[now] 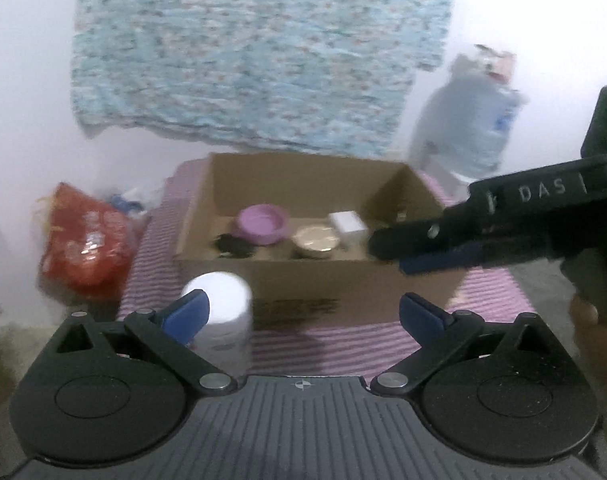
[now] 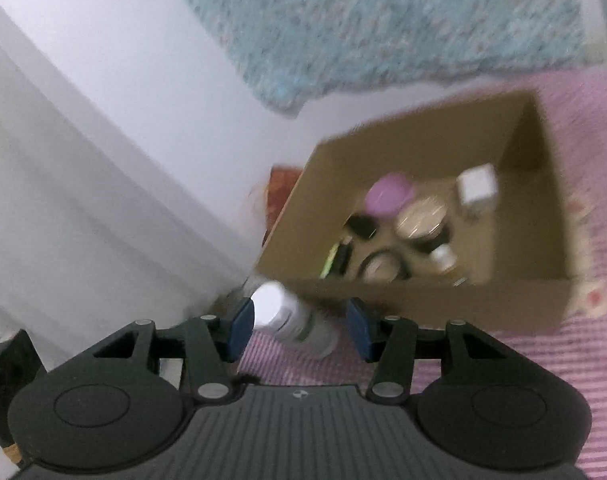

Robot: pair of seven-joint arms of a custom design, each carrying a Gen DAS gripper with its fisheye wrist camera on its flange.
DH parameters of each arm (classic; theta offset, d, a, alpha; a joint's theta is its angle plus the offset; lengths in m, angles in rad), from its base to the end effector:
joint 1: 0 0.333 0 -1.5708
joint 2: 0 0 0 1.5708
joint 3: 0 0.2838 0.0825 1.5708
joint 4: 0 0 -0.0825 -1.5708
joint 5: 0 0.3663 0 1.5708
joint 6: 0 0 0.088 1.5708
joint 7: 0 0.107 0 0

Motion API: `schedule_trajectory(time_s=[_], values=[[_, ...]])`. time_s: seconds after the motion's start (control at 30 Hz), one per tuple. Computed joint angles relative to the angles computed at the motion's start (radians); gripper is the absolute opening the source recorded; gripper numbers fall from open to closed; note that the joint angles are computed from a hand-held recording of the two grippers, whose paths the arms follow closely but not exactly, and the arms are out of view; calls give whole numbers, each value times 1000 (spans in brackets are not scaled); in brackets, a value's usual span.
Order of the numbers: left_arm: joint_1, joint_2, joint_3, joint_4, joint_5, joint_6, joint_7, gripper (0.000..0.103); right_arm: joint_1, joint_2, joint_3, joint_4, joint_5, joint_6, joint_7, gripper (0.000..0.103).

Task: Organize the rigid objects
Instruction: 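Move the right gripper down toward the white supplement jar, then close the right gripper on the white jar and lift it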

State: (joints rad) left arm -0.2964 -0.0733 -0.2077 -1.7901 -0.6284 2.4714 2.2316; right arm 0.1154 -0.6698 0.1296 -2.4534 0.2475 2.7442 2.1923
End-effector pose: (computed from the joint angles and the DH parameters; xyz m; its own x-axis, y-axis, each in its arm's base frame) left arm 0.5010 -0.2795 0.6314 -0.7661 -0.6321 0.1163 -0.4660 0.4218 -0.7778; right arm 0.3907 0.0997 0.6178 -0.2137 -0.7713 -0.5995 -0.5748 0.5955 -0.5612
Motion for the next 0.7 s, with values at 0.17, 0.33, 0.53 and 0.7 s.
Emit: schedule_trajectory(time_s=[0.17,0.33,0.53,0.7], values=[[12,59,-16,13,148,71,-150,101,66,176,-27,107,53,20,-31,54],[30,153,-34,91,248,57,-277,97,73,288,-25,179,60,19,-4,54],[66,206,-64,142,230,12,-281,87,63,347,-22,223,11,3,38,53],[84,225,-72,159,202,-23,-282,78,86,372,-48,240,45,12,14,51]])
